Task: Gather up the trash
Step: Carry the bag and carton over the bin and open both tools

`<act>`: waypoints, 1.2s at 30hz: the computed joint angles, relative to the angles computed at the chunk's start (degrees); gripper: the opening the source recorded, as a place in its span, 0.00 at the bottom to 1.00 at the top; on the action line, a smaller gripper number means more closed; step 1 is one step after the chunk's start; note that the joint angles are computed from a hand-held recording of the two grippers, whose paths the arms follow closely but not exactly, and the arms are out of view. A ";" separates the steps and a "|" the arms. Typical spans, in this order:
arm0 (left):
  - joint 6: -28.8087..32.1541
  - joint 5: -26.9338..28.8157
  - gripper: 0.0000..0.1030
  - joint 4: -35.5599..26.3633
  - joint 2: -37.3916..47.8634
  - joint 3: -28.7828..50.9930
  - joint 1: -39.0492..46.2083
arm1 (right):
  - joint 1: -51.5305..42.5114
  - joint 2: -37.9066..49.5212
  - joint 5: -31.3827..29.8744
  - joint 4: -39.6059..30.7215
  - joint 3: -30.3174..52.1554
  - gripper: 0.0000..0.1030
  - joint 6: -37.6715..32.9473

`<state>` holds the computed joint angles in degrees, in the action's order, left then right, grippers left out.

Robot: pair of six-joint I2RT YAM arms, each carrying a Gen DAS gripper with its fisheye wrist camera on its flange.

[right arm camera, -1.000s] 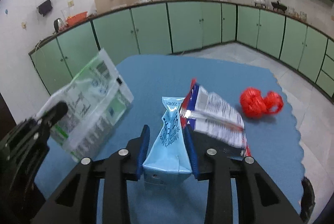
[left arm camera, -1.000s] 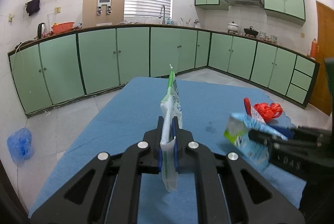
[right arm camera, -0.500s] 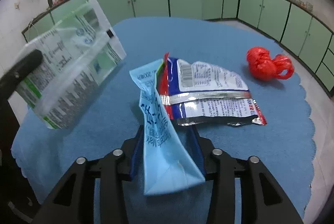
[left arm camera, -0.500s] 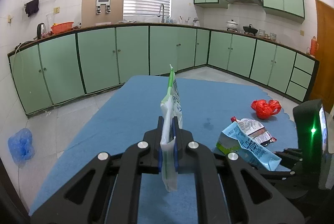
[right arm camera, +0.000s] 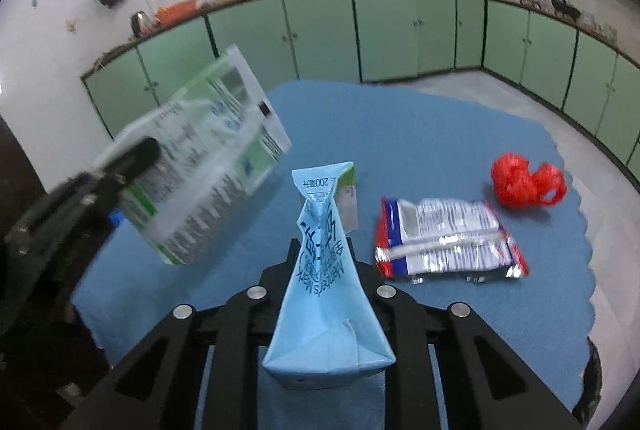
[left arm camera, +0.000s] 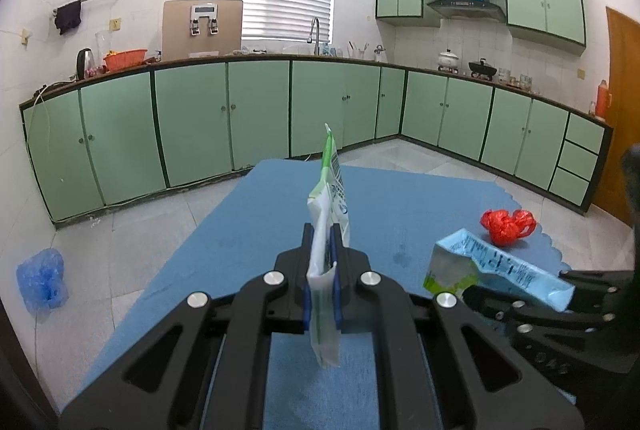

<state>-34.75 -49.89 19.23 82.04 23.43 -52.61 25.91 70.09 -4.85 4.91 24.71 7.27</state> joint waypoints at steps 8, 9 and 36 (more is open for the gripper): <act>1.45 -1.26 0.06 -1.35 -1.44 3.20 -4.04 | -8.49 -20.51 -5.96 -12.22 -2.34 0.19 -1.94; 1.64 -1.25 0.06 -1.21 -1.09 3.95 -4.94 | -10.48 -22.82 -6.71 -13.98 -2.29 0.19 -2.56; 7.58 10.59 0.06 1.38 37.50 44.20 -21.80 | -99.94 -6.46 -45.90 -31.98 3.60 0.17 -51.20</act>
